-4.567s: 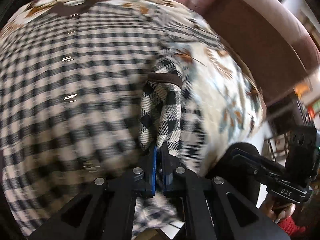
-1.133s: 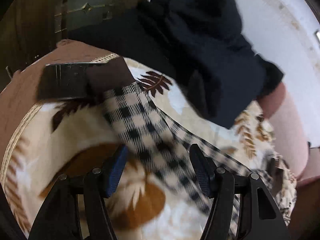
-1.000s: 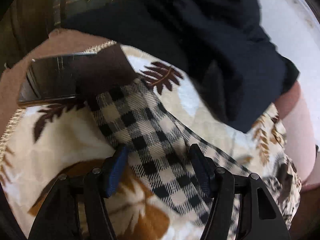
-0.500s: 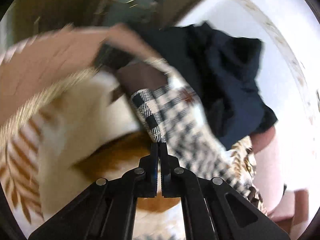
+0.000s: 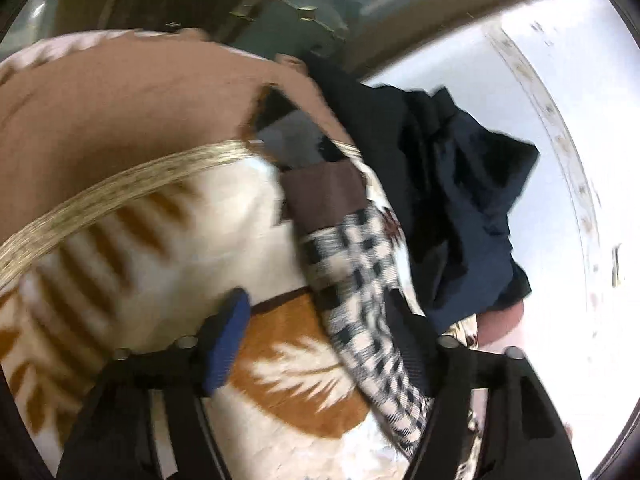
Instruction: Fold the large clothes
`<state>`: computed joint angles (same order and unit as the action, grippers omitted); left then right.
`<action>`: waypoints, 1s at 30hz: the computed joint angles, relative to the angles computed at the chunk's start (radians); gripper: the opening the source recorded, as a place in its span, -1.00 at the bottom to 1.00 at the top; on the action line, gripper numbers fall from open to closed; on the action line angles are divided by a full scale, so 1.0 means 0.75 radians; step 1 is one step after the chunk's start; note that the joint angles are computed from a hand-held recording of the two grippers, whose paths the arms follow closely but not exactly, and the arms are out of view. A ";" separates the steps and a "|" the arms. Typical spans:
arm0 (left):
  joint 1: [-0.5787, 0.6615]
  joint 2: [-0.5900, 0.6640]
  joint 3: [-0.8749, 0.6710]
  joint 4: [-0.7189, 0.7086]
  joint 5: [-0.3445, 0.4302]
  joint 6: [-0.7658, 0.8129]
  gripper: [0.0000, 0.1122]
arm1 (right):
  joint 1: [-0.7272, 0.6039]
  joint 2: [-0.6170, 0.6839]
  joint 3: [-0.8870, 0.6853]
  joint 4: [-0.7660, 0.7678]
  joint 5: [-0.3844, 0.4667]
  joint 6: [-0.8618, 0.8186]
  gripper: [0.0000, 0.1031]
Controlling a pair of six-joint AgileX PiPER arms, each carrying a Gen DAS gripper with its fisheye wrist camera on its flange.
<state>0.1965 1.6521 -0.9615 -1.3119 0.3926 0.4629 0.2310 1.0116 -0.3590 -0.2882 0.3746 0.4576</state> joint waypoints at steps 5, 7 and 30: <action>-0.108 0.150 -0.180 0.112 -0.028 -0.038 0.28 | 0.051 0.008 -0.003 -0.137 0.022 0.160 0.55; -0.140 0.187 -0.249 0.232 -0.020 -0.134 -0.21 | 0.061 0.008 -0.003 -0.159 0.029 0.186 0.55; 0.033 -0.003 -0.088 0.354 -0.041 -0.376 -0.76 | 0.475 0.233 -0.456 -0.151 0.366 0.244 0.32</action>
<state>0.2216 1.6500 -1.0272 -1.0466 0.3620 0.1808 0.5873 1.1861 -0.7009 -0.4017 0.6488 0.6406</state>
